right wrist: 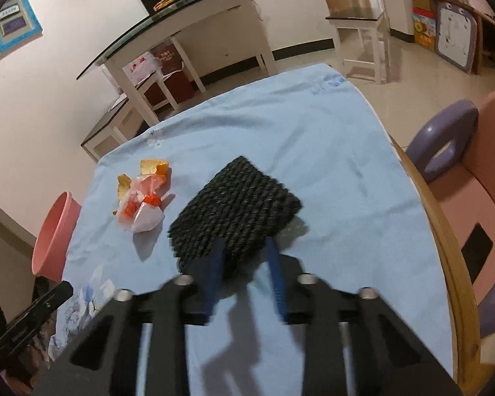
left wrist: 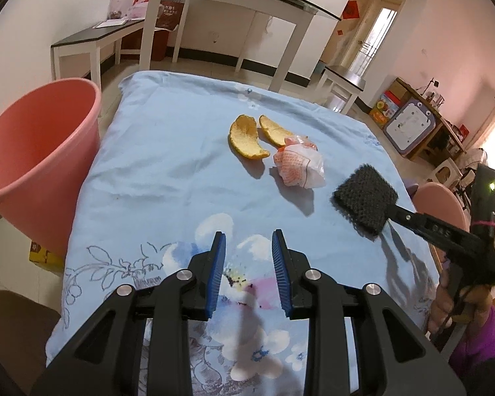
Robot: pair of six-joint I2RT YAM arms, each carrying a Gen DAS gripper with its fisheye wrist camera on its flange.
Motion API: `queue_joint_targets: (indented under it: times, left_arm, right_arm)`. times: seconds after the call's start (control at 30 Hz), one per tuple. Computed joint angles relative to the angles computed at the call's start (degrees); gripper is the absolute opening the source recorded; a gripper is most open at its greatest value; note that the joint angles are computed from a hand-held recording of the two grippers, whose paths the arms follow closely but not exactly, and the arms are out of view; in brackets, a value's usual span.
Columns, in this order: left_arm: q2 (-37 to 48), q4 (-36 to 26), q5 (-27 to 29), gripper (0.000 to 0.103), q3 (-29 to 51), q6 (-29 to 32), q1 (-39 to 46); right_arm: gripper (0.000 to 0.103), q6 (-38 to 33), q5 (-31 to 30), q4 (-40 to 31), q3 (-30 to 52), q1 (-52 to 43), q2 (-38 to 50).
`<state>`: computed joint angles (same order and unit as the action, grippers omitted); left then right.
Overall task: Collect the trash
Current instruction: 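Close the right gripper on the black foam mesh while the left tool approaches the clear bag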
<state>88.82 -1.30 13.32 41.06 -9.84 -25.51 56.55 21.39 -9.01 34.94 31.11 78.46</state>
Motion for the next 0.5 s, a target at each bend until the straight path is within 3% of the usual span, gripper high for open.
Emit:
queue_joint_targets:
  times: [0.07, 0.5]
  left_arm:
    - [0.2, 0.1, -1.0, 0.029, 0.5, 0.7, -0.4]
    - [6.0, -1.1, -0.9, 0.029, 9.5, 1.6, -4.3]
  right_arm:
    - [0.001, -1.0, -1.2, 0.6, 1.0, -1.1, 1.6]
    - [0.000, -6.2, 1.2, 3.8, 3.8, -2.0, 2.8]
